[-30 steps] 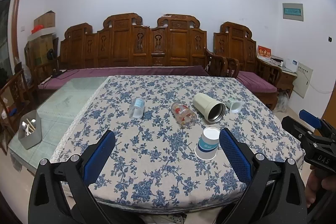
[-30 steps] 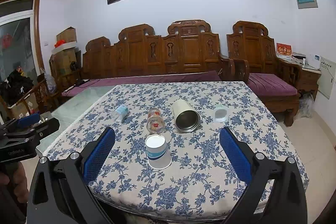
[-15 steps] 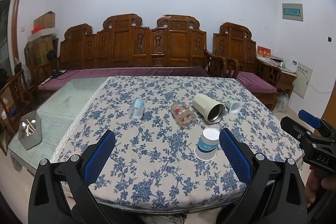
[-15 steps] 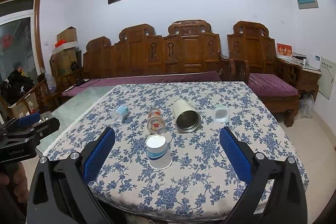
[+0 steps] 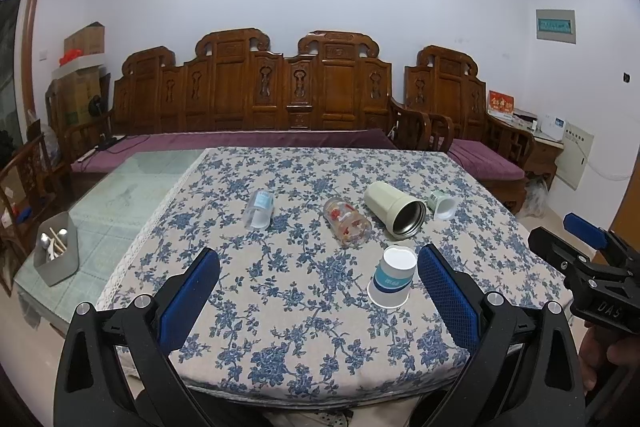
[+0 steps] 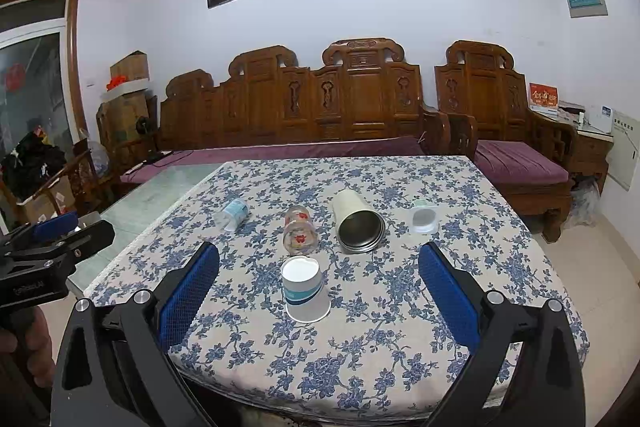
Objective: Flip cup upside down
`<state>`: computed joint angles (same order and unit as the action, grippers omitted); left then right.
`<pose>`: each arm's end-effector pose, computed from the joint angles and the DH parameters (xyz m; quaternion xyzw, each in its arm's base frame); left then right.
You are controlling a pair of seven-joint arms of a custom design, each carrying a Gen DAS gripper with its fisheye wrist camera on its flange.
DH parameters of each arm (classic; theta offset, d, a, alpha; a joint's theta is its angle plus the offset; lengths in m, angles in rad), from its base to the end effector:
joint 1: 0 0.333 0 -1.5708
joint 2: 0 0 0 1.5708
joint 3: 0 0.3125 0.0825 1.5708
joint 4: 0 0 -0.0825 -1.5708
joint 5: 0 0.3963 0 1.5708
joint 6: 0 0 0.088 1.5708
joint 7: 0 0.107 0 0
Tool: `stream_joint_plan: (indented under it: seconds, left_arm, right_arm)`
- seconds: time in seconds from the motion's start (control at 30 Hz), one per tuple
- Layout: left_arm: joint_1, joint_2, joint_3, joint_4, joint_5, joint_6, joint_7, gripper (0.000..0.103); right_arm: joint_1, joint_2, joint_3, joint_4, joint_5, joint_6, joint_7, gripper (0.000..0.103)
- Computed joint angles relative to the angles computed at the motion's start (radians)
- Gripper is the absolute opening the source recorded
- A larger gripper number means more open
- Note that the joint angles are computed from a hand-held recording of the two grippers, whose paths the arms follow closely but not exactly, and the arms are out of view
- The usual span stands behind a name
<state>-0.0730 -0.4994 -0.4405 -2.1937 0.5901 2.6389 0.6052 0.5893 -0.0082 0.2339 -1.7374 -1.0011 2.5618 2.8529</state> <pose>0.3905 -0.2875 0.6550 -0.6084 0.6050 -0.3746 0.3514 0.4129 0.4649 0.6512 -0.6452 0.5434 -0.2956 0.4484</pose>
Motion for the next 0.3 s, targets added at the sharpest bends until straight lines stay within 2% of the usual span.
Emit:
stream_joint_plan:
  seconds: [0.3]
  left_arm:
    - [0.000, -0.006, 0.003, -0.008, 0.000, 0.015, -0.004, 0.095]
  right_arm:
    - [-0.001, -0.003, 0.000, -0.004, -0.001, 0.001, 0.003, 0.100]
